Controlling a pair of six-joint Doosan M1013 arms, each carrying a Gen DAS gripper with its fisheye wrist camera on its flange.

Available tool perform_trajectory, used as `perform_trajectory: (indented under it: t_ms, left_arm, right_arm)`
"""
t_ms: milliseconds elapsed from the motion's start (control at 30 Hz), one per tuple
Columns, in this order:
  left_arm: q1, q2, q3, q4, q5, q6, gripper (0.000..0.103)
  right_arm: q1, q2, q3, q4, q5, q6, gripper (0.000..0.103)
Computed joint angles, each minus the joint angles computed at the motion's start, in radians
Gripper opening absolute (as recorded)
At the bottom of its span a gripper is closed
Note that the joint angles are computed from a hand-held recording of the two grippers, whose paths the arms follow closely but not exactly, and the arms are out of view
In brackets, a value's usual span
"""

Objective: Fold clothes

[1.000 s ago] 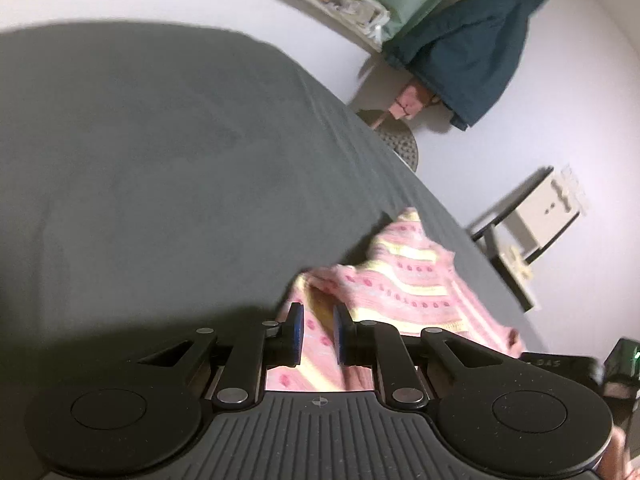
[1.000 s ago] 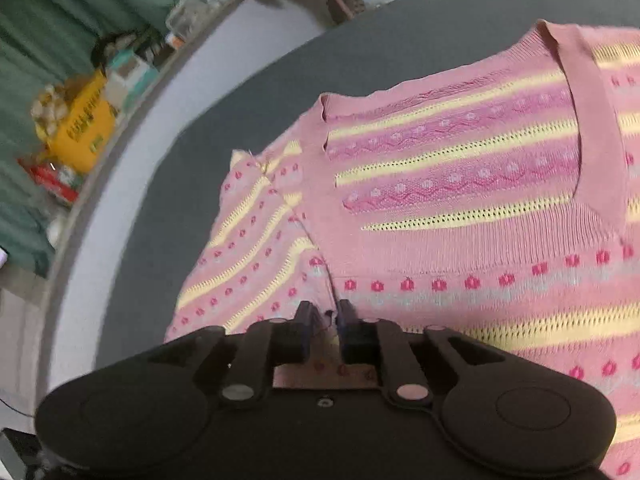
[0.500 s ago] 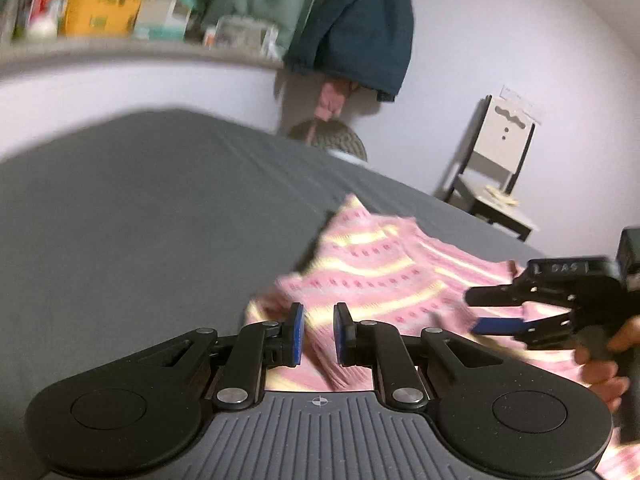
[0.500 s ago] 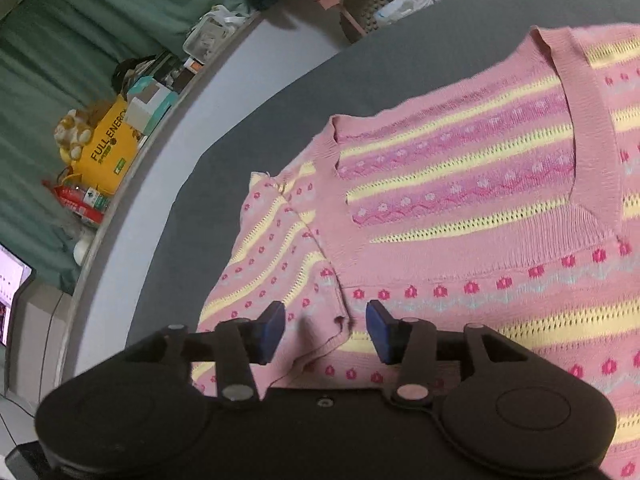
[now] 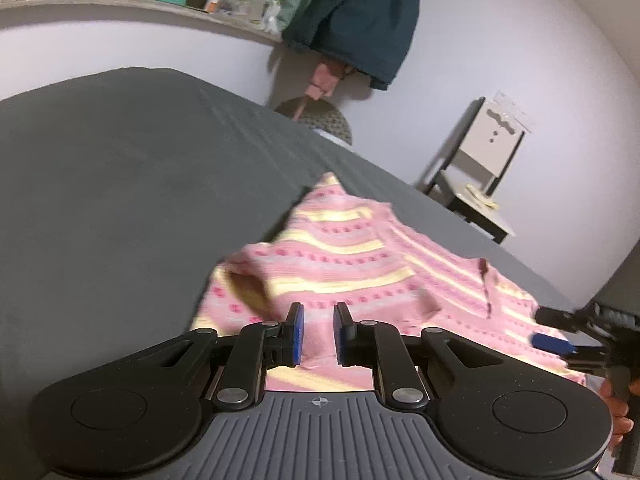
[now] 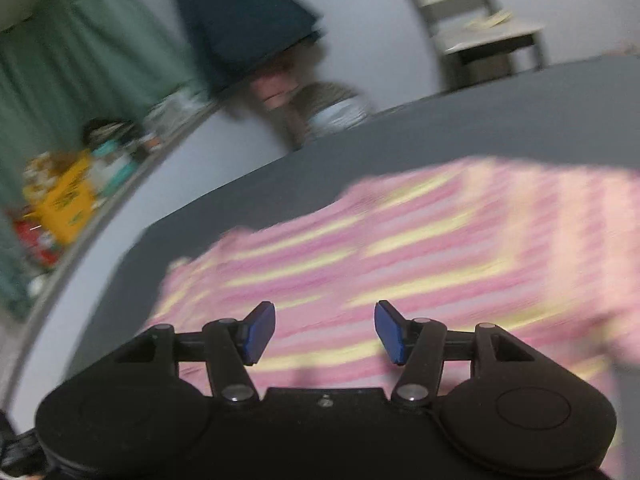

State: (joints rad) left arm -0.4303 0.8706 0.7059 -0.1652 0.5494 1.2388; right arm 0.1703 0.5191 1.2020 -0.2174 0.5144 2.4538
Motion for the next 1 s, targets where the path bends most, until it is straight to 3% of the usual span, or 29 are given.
perform_trajectory:
  t_ms: [167,367,533,700,800,867,1000]
  left_arm:
    - [-0.007,-0.005,0.000,-0.076,0.014,0.112,0.014]
    - [-0.009,-0.024,0.029,-0.111,0.008,0.177,0.014]
    - [-0.012,-0.013,0.006,-0.126,0.052,0.212,0.014]
    - [-0.012,-0.012,0.005,-0.149,0.079,0.279,0.014]
    - [-0.011,-0.016,0.014,-0.147,0.086,0.293,0.014]
    - [-0.009,-0.019,0.020,-0.148,0.085,0.296,0.014]
    - [-0.007,-0.016,0.019,-0.138,0.092,0.269,0.014]
  right_arm:
    - [-0.055,-0.043,0.025,-0.267,0.155,0.241,0.054]
    - [-0.107,-0.048,0.040,-0.360,0.258,0.381,0.053]
    - [-0.136,-0.035,0.055,-0.334,0.210,0.419,0.050]
    - [-0.152,0.005,0.035,-0.287,0.207,0.446,0.041]
    - [-0.147,0.015,0.041,-0.317,0.197,0.472,0.032]
    - [-0.143,0.021,0.041,-0.335,0.192,0.481,0.005]
    - [-0.130,0.015,0.041,-0.404,0.156,0.523,0.005]
